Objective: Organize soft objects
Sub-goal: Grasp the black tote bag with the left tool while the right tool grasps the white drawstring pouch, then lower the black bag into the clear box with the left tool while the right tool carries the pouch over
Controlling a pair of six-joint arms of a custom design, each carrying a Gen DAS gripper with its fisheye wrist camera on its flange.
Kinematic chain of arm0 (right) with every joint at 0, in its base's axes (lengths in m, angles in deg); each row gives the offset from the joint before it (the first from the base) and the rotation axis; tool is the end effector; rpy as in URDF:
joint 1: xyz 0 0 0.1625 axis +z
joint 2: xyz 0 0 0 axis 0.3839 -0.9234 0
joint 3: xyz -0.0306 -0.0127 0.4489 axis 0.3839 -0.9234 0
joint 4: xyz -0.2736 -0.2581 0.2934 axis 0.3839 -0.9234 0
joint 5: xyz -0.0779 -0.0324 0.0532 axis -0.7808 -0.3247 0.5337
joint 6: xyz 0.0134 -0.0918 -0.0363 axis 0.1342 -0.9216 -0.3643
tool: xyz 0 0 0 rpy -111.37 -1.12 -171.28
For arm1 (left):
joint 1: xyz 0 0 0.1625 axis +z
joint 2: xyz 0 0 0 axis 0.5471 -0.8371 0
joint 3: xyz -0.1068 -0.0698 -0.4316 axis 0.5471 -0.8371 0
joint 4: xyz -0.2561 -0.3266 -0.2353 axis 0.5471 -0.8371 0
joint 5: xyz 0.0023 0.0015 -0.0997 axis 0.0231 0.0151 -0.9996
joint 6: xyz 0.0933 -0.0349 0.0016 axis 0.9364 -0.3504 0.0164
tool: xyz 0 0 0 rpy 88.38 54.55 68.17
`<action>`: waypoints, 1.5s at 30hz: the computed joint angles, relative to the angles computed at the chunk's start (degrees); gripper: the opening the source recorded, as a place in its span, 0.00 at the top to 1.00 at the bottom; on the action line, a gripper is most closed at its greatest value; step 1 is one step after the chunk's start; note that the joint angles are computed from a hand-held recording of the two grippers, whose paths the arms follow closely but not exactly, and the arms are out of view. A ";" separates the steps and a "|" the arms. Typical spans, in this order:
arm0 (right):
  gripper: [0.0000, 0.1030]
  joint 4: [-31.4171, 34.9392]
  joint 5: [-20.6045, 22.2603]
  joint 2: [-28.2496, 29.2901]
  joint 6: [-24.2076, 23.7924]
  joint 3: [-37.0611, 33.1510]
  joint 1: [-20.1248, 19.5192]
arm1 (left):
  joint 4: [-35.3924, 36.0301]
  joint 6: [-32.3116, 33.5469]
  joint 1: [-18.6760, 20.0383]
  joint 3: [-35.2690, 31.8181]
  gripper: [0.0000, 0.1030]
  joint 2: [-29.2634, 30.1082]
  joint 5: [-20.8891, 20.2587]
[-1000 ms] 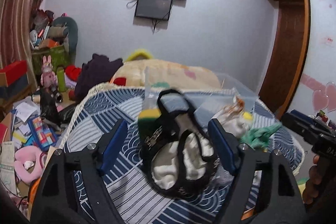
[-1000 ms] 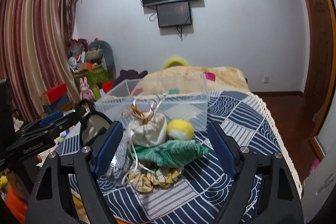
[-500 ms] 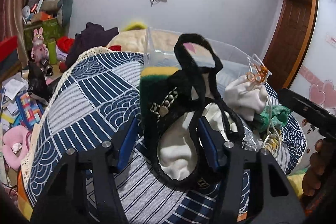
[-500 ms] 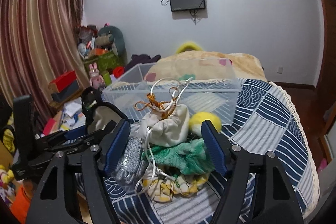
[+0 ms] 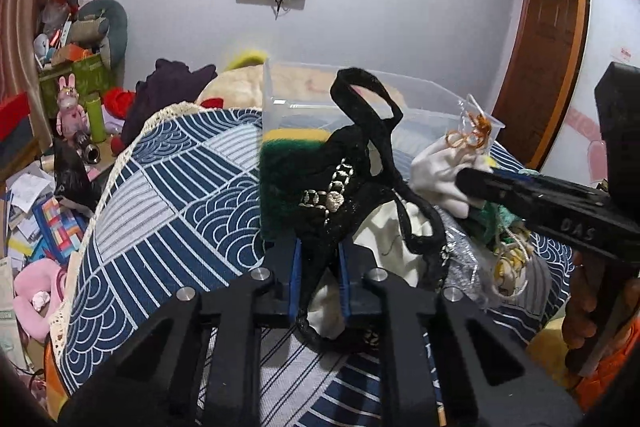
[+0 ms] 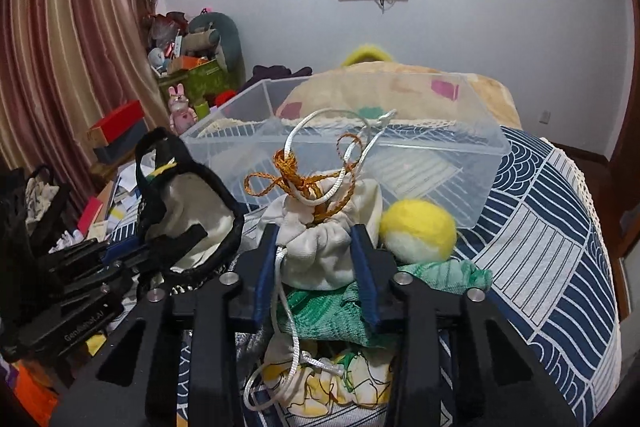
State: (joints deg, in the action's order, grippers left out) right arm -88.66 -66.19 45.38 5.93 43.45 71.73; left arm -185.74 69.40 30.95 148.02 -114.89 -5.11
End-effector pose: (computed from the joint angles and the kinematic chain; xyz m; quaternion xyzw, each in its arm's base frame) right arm 0.1886 -0.7687 0.0771 0.4372 -0.8557 0.2488 0.1212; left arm -0.0942 -0.6705 0.1034 0.0685 0.8097 -0.4981 0.3025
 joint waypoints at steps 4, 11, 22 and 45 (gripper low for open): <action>0.79 -0.46 0.75 -0.65 -0.26 0.81 -0.27 | -4.12 3.44 -1.37 0.22 0.87 0.40 0.77; 0.80 -2.57 4.27 -3.05 0.43 2.87 -0.91 | -7.60 7.31 -3.21 0.04 0.88 0.11 1.01; 0.80 -6.97 8.40 -5.78 -0.86 5.13 -0.95 | -9.69 10.12 -4.76 -1.11 0.89 -1.61 -2.39; 0.80 -7.95 7.49 -0.75 0.53 -5.27 1.60 | -0.02 8.38 -1.13 -13.77 0.89 -0.29 -3.98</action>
